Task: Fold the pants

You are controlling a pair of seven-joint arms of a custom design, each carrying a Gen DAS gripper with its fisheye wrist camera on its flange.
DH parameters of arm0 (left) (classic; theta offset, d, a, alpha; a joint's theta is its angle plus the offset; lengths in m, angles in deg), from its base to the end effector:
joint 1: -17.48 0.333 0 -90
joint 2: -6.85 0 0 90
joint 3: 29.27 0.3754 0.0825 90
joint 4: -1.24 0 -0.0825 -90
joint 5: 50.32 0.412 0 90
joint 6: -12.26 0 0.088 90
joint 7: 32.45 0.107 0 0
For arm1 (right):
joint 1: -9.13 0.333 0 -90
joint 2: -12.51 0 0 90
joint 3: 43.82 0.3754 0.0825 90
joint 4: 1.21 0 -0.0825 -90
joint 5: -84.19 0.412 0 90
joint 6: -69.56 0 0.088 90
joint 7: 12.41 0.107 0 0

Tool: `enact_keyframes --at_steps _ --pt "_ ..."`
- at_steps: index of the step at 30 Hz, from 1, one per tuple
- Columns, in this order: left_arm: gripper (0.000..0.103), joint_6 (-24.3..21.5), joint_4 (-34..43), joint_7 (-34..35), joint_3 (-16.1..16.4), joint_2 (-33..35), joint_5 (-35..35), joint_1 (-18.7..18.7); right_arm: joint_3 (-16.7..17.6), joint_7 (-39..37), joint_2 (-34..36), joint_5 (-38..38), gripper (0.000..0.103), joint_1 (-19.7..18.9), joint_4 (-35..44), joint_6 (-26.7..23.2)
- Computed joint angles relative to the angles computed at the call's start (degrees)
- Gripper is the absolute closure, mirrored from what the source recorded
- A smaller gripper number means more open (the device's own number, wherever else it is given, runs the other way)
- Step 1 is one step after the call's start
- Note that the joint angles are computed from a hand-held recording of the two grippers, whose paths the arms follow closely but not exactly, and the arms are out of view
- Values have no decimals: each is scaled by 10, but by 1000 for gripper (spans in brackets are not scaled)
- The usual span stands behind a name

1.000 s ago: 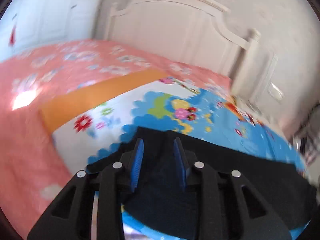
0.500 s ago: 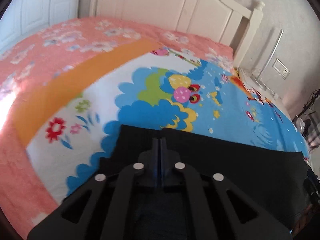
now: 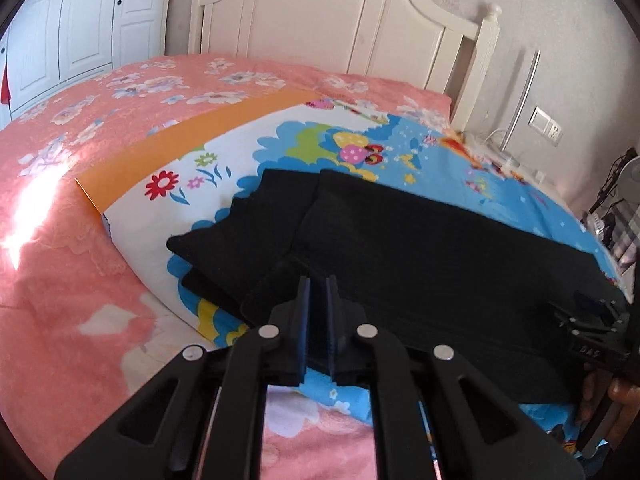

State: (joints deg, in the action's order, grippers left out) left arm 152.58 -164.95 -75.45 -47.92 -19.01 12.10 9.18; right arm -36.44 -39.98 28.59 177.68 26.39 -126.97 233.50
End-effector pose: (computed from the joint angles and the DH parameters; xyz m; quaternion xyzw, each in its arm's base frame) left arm 0.2948 -0.1374 0.3289 -0.8823 0.2673 -0.1855 0.3401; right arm 0.5493 0.1899 0.2952 -0.8838 0.2928 -0.1302 0.3410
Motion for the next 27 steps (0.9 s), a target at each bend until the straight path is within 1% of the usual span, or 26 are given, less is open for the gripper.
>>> enact_keyframes --at_steps 1,2,3,4,5,6,7,9,10,12,13,14,15,17,18,20,21,22,23,25,27 --pt "97 23 0 7 19 20 -8 7 0 6 1 -6 6 0 1 0" --pt "101 41 -5 -12 24 22 -1 17 1 7 1 -6 6 0 0 1" --pt "101 53 -12 -28 27 14 -1 23 1 6 1 -6 6 0 0 1" --pt "101 44 -11 -21 27 8 -25 19 1 5 0 -5 6 0 -1 1" --pt "101 21 -2 -3 22 8 -57 12 1 5 0 -6 6 0 -1 1" --pt "101 -15 16 21 13 18 -90 4 1 6 0 -7 6 0 -1 2" --pt "101 -41 31 28 0 26 -96 1 1 7 0 -8 6 -1 -2 1" --pt "99 -58 46 31 -13 33 -74 -4 1 11 -1 -11 5 -2 -3 -2" --pt "97 -51 53 21 -18 39 -45 -4 1 12 -1 -13 5 -3 -4 -3" --pt "81 -30 66 13 -15 63 4 -3 2 13 0 -13 5 -3 -3 -3" --pt "66 -23 72 21 -6 78 7 -5 2 13 0 -14 5 -4 -3 -3" --pt "64 -15 76 36 7 97 -5 -7 2 14 -1 -15 5 -4 -3 -5" --pt "64 -12 76 38 14 108 -13 -7 2 15 -1 -16 5 -5 -3 -6" --pt "65 -2 60 -5 18 95 4 -4 3 18 -1 -19 5 -6 -4 -8" --pt "65 -17 58 -5 17 86 -15 -8 3 18 -2 -18 5 -6 -4 -7" --pt "72 -43 56 -2 13 72 -31 -13 4 11 -1 -12 5 -5 -4 -2" --pt "72 -52 56 -7 9 63 -26 -14 4 7 -2 -9 5 -4 -4 -1" --pt "72 -51 55 -7 10 53 -10 -11 3 4 -2 -6 5 -4 -5 -1" --pt "74 -47 58 6 14 50 0 -9 3 2 -3 -5 5 -4 -5 -1" --pt "75 -46 81 57 21 60 26 -2 2 -7 -3 4 5 -3 -6 1" --pt "75 -18 110 105 35 83 69 8 0 -10 -4 7 5 -1 -6 1"
